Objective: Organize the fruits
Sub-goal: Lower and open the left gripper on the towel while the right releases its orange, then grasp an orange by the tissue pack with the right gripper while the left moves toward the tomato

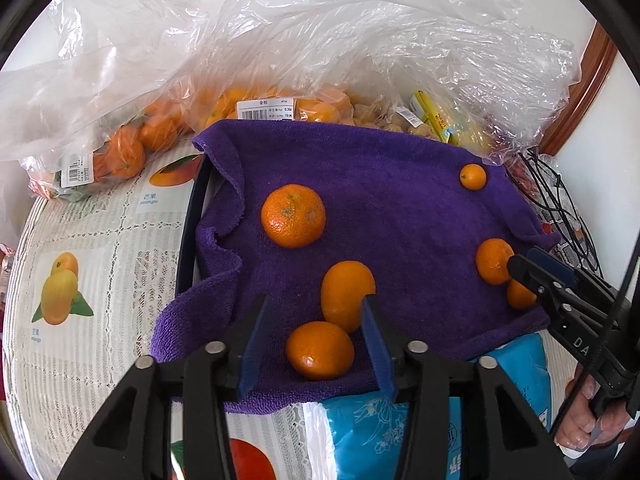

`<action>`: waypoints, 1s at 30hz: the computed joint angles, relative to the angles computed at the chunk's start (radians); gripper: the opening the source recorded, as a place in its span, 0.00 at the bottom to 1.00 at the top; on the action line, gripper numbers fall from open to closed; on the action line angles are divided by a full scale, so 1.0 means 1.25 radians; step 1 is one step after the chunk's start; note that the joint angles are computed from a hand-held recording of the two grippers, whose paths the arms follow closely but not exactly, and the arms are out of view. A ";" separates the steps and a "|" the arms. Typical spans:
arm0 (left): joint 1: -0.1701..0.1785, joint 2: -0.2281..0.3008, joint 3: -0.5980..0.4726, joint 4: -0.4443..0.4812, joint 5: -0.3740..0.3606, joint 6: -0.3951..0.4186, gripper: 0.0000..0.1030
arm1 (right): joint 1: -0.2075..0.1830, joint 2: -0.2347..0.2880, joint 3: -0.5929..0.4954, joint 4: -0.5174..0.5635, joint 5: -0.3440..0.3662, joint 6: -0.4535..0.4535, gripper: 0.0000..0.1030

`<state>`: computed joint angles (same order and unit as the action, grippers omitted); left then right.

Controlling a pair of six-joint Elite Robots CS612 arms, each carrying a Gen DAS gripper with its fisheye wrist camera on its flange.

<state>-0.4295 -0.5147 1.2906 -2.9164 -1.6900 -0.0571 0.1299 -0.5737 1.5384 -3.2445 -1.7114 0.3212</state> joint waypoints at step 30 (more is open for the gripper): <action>-0.003 -0.089 0.139 -0.122 -0.045 0.014 0.59 | 0.037 -0.081 0.137 0.004 -0.036 0.080 0.40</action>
<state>-0.4331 -0.6261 1.4642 -3.0689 -1.7462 -0.0395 0.1766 -0.6747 1.7099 -3.2394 -1.7559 0.4206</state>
